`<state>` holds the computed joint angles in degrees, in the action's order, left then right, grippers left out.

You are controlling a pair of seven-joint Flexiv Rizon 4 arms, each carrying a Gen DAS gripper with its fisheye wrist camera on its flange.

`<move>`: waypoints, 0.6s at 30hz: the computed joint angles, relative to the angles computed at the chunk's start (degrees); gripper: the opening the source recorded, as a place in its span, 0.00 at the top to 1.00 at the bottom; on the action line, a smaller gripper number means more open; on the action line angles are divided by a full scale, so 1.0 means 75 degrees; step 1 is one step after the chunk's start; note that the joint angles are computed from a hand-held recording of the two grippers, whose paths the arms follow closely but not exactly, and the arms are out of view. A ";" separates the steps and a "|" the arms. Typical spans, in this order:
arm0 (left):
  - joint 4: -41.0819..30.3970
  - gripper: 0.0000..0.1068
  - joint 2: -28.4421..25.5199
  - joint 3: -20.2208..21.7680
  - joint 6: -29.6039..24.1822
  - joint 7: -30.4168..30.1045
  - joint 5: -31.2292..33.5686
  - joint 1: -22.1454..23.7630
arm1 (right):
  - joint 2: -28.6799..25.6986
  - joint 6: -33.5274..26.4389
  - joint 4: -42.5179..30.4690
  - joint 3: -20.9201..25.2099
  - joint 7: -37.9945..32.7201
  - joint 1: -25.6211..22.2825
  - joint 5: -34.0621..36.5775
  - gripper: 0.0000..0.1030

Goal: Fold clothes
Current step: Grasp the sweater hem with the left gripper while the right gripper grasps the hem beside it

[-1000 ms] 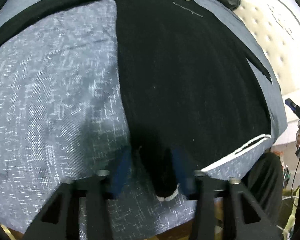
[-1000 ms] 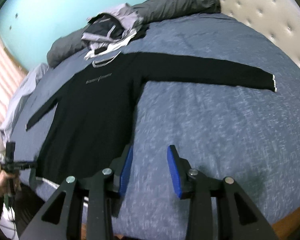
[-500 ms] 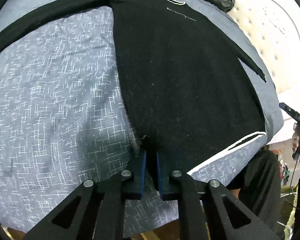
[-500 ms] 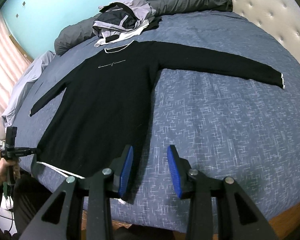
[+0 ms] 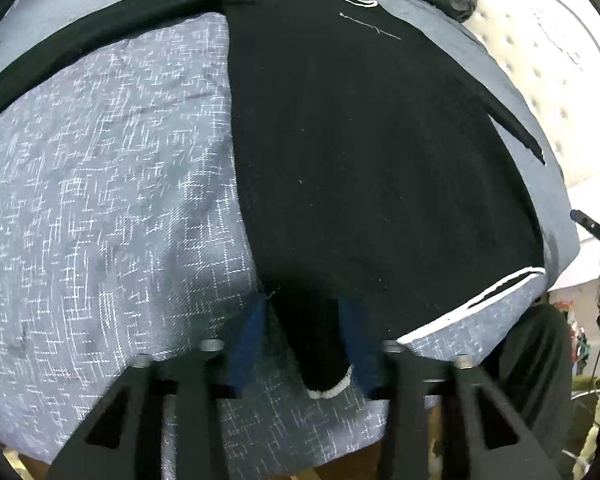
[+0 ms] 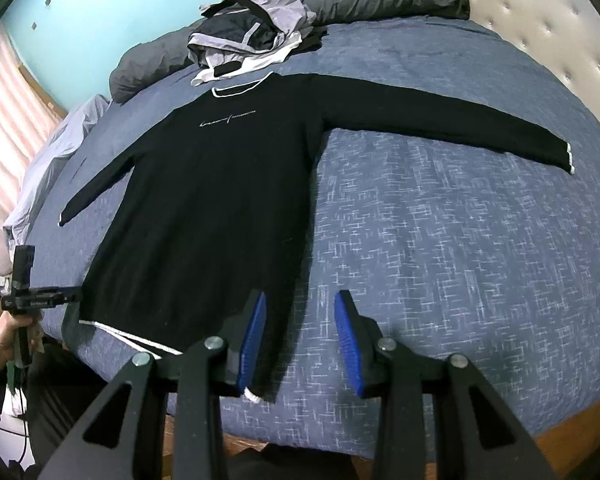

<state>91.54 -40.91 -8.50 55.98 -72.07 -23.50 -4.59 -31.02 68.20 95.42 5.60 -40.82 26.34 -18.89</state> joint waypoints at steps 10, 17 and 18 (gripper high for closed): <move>0.0542 0.94 0.0218 -0.0531 0.0705 0.0605 -0.0607 0.0399 | -0.0183 -0.0336 -0.0437 0.0110 -0.0238 0.0085 0.0041 0.65; 0.0882 0.95 0.0310 -0.0628 0.0674 0.1135 -0.1392 0.0814 | -0.0332 -0.0882 -0.0797 0.0248 -0.0582 0.0122 0.0175 0.65; 0.0851 0.95 0.0288 -0.0581 0.0622 0.1082 -0.1376 0.0754 | -0.0371 -0.1017 -0.0871 0.0261 -0.0642 0.0140 0.0190 0.65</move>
<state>97.92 -38.75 -12.85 60.64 -63.96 -33.82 1.06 -33.81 60.58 88.89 7.56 -45.63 27.38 -17.47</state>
